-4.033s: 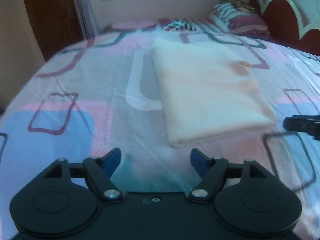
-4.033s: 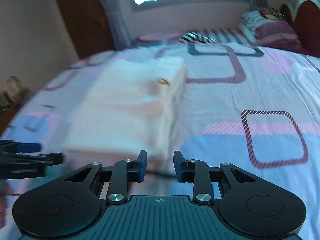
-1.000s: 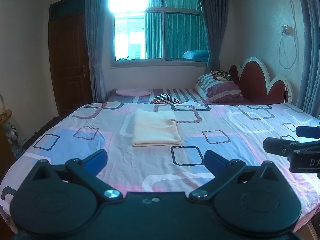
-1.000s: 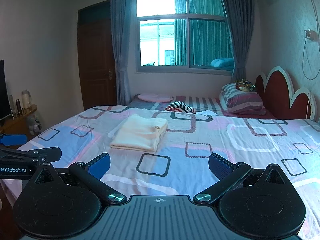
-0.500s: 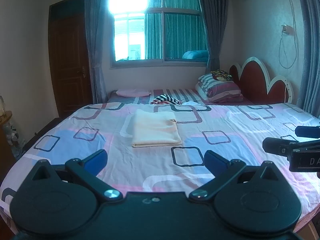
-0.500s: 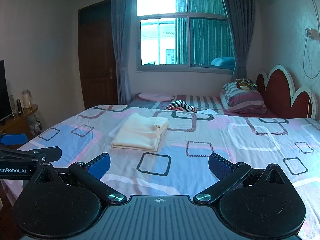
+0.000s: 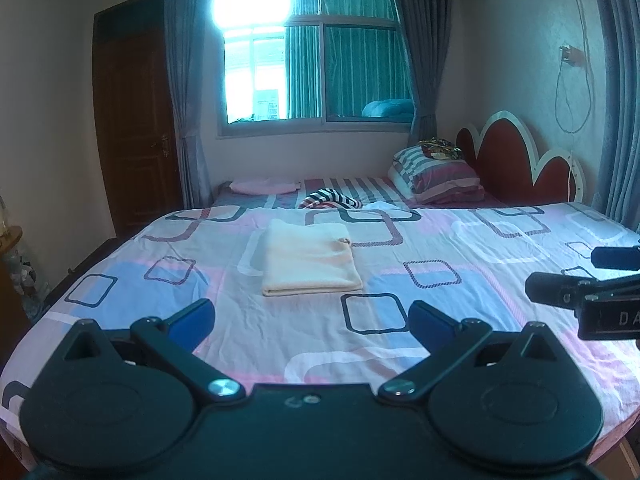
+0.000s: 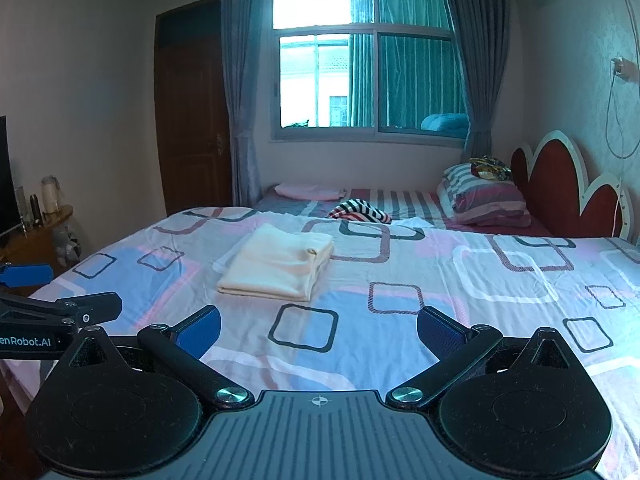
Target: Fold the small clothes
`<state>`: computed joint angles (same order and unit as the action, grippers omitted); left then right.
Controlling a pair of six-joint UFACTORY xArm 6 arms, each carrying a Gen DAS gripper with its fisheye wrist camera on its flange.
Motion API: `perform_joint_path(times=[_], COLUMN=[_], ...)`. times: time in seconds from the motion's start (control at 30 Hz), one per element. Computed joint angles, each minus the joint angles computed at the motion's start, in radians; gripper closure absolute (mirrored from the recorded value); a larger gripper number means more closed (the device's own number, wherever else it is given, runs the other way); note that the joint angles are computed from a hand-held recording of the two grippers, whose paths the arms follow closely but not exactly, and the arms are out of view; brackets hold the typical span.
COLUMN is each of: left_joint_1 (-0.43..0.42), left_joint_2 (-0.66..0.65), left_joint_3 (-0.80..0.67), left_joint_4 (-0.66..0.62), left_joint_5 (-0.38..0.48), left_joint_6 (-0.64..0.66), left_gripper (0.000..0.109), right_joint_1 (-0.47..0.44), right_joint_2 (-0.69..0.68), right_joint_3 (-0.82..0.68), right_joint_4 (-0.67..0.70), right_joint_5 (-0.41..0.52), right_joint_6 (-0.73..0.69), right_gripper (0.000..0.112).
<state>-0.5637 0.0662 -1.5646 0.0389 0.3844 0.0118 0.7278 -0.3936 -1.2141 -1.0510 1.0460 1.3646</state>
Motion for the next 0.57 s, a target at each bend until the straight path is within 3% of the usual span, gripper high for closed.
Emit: perform_joint_path(times=[0.57], left_joint_1=[0.009], left_joint_2=[0.013], left_joint_3=[-0.008], left_joint_4=[-0.158], left_joint_5=[-0.003], left_joint_6=[0.146], left_gripper=[0.006], right_joint_1=[-0.002], right_joint_2=[0.005], right_joint_3=[-0.003], right_joint_4=[0.007], right_joint_5=[-0.004], right_joint_6=[0.001], right_gripper=[0.009])
